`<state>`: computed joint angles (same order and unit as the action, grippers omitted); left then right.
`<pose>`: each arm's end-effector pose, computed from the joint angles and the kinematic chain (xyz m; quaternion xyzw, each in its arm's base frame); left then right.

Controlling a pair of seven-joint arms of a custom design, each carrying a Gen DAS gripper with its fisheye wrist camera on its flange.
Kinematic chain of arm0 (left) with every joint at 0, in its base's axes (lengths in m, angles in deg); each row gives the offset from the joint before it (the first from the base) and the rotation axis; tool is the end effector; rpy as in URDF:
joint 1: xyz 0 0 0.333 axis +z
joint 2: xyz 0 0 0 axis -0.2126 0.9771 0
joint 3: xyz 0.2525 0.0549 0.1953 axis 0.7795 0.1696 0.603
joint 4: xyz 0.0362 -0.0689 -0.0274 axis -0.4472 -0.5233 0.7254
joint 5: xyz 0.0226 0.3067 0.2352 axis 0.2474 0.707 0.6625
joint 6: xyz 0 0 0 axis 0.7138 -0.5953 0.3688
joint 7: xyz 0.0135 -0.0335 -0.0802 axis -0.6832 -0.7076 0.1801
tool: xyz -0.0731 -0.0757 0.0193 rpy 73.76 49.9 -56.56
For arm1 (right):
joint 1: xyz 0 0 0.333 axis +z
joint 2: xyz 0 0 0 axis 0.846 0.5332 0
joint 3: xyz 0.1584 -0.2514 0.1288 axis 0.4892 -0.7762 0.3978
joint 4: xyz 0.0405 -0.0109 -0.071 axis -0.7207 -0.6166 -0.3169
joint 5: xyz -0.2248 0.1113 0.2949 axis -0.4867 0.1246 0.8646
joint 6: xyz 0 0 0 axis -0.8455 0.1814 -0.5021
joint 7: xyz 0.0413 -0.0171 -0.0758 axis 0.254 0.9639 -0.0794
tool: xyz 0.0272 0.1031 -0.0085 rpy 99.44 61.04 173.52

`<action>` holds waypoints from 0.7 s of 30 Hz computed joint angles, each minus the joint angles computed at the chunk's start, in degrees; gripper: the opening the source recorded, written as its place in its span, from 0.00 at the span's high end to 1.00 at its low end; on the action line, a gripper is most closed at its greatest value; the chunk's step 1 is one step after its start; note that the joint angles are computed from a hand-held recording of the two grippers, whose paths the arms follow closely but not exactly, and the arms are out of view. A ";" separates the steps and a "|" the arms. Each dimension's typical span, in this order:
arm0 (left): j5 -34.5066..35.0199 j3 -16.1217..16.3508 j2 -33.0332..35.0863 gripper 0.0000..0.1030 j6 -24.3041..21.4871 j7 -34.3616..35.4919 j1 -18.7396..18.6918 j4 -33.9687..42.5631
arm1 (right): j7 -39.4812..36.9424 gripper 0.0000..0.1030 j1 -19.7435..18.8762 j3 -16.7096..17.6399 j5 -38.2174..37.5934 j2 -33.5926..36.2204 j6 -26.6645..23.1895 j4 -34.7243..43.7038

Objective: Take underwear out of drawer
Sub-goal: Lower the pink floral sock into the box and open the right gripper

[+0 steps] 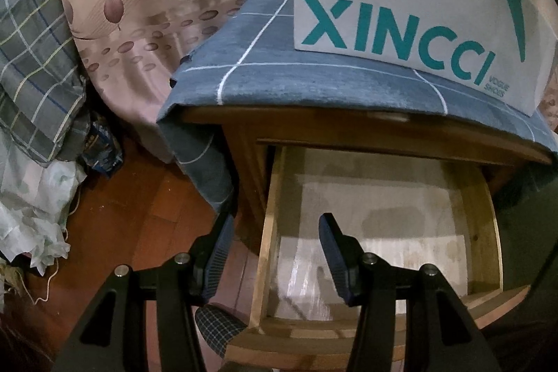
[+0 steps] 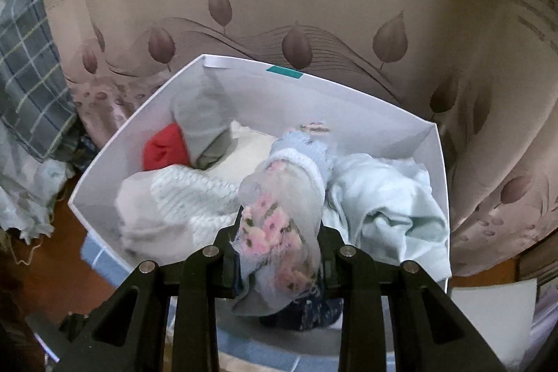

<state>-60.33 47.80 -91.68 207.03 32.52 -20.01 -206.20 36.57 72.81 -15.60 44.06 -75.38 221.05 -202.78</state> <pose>0.3193 -0.1544 0.4353 -0.7094 0.6473 -0.1660 0.2242 0.5167 0.1861 0.6037 -0.7738 0.5741 -0.1781 0.1997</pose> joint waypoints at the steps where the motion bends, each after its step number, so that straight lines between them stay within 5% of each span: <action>1: -0.09 0.24 -0.11 0.50 0.03 0.10 -0.03 -0.10 | 0.45 0.73 -0.20 0.15 -1.08 0.84 -0.21 0.75; 17: -0.69 0.53 -0.42 0.50 -0.22 0.33 0.01 -0.38 | 5.20 0.70 -0.29 -1.20 -4.31 9.75 -2.09 7.99; 21: -0.59 0.58 -0.28 0.50 -0.20 0.52 0.13 -0.29 | 6.15 0.53 0.15 -0.91 -7.29 8.58 -1.65 7.21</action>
<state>-60.92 48.38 -91.96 206.83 33.05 -19.88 -206.49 42.72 72.97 -16.51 36.77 -66.81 219.40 -195.57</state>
